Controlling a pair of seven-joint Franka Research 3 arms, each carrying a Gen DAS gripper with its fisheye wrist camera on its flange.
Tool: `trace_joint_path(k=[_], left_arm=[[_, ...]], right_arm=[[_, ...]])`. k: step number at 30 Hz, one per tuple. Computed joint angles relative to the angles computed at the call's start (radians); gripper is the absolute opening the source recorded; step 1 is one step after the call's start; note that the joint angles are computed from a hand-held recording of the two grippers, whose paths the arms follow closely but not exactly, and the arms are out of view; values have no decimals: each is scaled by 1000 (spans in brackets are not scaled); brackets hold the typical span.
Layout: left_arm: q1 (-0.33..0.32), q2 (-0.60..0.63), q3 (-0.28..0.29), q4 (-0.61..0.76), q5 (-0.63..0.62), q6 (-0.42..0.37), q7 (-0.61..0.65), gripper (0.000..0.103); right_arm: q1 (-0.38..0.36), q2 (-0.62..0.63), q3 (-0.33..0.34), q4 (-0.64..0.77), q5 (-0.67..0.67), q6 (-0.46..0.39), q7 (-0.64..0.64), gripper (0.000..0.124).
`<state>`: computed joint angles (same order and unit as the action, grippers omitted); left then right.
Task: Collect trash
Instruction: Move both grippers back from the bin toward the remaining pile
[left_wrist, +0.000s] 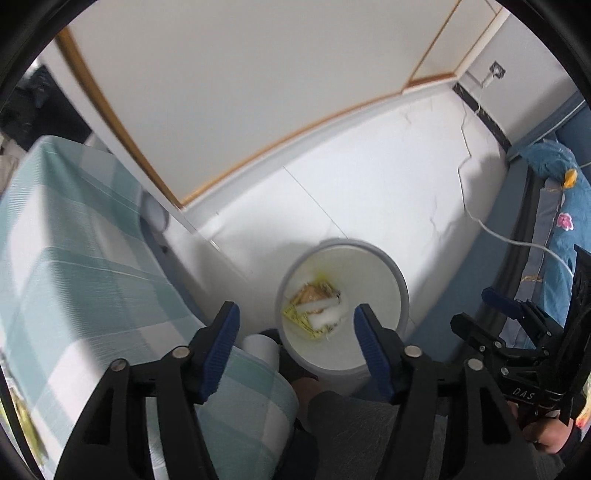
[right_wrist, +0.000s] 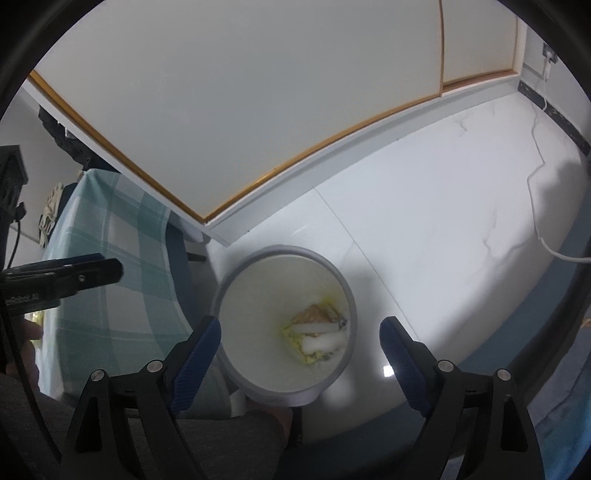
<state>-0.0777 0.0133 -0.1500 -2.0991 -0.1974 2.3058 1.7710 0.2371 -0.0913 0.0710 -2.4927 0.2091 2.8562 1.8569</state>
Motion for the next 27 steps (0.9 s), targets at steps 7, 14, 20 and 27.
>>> trace_joint_path(k=[7,14,20,27], left_arm=[[3,-96,21,-84,19,115,-25,73],[23,-170,62,-145,57,198,-101,74],[57,-255,108,-218,69,310,-143,74],[96,-325,170,-267,71,388,-196,75]], right_arm=[[-18,-57,32,16,-118,-6,87,92],[-38,-105,79,61,-254,-4,173,97],[-39,-120,121,116,-343,42,219,97],[-48,-78,189,227,-483,113,298,98]])
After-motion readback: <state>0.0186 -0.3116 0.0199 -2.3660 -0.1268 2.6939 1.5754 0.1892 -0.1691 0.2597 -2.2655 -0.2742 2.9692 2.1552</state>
